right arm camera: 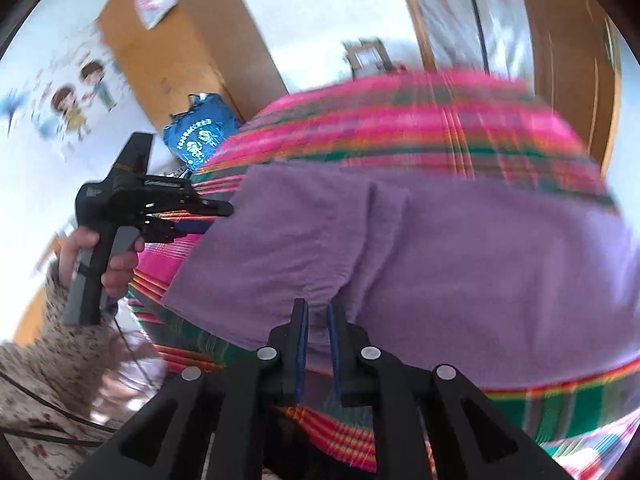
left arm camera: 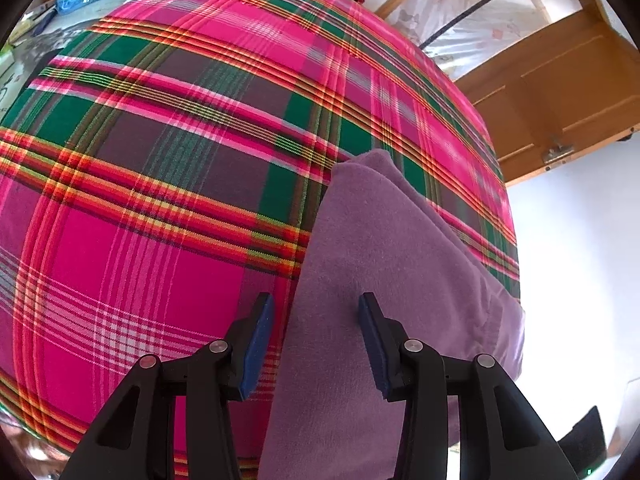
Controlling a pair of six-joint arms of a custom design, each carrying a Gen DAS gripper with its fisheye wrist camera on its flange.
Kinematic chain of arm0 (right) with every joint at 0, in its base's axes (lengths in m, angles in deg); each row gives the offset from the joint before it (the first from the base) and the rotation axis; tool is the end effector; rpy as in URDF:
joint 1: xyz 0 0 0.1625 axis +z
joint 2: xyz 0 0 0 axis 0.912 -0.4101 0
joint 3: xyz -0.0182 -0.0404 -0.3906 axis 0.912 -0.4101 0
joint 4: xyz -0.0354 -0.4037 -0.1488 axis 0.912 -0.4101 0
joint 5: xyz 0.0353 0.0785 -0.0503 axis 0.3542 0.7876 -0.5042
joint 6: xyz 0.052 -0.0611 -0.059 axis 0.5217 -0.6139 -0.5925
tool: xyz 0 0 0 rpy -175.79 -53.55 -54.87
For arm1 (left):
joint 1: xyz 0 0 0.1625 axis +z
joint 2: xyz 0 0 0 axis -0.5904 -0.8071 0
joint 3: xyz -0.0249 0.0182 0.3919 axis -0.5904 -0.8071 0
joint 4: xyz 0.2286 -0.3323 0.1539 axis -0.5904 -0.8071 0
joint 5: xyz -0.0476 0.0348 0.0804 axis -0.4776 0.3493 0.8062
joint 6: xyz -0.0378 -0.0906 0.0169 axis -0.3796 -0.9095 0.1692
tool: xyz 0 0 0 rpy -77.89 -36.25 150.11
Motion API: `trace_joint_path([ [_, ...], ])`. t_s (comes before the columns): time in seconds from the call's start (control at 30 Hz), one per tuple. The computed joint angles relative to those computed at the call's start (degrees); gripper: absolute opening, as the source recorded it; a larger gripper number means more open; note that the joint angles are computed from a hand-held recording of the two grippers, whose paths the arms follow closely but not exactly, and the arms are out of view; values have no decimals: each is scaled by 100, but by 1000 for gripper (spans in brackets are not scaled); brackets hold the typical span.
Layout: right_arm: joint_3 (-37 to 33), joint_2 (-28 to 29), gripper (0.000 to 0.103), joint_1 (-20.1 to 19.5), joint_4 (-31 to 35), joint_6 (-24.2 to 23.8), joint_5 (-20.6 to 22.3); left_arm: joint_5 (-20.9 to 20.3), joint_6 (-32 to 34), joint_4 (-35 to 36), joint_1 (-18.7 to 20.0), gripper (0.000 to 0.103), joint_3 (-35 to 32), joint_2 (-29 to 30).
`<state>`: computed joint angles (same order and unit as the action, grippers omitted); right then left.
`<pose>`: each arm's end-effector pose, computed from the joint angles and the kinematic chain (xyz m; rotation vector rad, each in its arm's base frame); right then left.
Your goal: Fold clothes
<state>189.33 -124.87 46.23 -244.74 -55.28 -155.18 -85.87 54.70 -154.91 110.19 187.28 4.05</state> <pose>0.2611 -0.3892 -0.0161 0.6868 -2.6167 0.7750 0.0176 -0.5506 0.2663 -0.1107 2.8274 -0.5606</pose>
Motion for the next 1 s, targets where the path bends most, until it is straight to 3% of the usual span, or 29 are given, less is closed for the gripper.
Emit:
trace_joint_path([
  [0.1,-173,293,22,249,-424,-386,-158,-41,48,45,36,46,10,-53],
  [0.23,-461,638,23,560,-787,-643,-490,-94,102,71,85,46,36,-120],
  [0.37,-817,871,25,654,-315,-705,-316,-157,128,56,111,46,47,-126],
  [0.47,-1183,1219,25,655,-26,-875,-491,-194,162,97,126,47,56,-159],
  [0.57,-1190,1253,25,515,263,-517,-668,-247,204,89,145,47,84,-191],
  [0.77,-951,1107,25,415,392,-244,-1046,-369,258,132,215,47,102,-255],
  [0.87,-1003,1197,25,567,242,-408,-1175,-453,247,229,253,47,127,-339],
  [1.0,-1182,1375,26,756,173,-837,-889,-656,294,371,274,47,232,-479],
])
